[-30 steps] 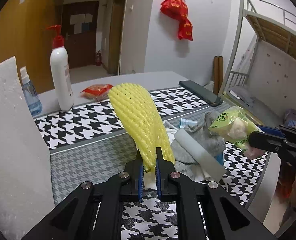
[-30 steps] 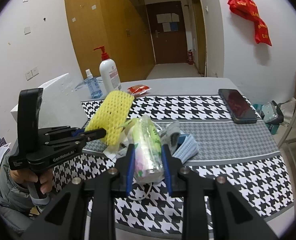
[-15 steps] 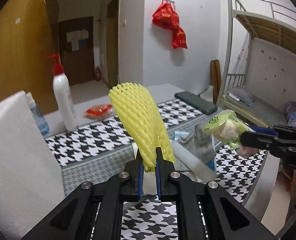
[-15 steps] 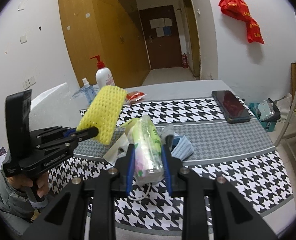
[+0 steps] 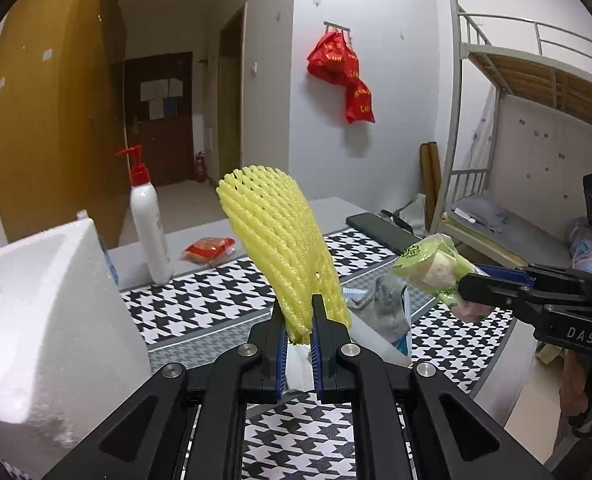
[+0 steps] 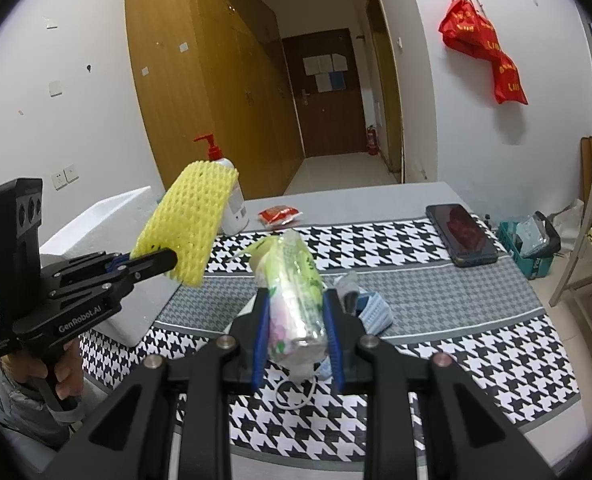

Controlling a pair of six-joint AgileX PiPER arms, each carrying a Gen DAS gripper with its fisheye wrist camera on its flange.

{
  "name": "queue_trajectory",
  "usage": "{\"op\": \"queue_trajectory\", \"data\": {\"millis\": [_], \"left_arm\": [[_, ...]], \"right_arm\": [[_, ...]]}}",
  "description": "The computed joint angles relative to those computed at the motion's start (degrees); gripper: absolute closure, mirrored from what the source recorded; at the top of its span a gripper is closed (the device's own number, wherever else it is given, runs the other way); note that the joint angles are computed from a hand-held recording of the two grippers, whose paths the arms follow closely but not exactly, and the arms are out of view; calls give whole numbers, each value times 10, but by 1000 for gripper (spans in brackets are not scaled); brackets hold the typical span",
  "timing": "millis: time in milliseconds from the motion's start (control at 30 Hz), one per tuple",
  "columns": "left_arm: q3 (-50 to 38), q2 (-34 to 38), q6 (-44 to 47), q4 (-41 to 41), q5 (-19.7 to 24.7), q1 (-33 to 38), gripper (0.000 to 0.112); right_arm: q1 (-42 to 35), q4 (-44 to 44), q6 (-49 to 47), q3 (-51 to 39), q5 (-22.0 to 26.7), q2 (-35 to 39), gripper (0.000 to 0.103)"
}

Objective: Organize soft objects
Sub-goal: 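Carry the yellow net and the plastic bag over the white foam box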

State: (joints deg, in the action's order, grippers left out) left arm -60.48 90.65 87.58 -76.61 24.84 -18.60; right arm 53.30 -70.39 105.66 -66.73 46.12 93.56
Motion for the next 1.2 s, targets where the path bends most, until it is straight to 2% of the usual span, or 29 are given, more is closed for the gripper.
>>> {"op": "queue_trajectory", "data": {"millis": [667, 1200], "left_arm": [[20, -84, 13, -14, 25, 68, 102], [11, -90, 66, -51, 80, 169, 102]], "right_arm": [[24, -53, -2, -69, 22, 27, 73], [35, -82, -25, -171, 22, 93, 73]]}}
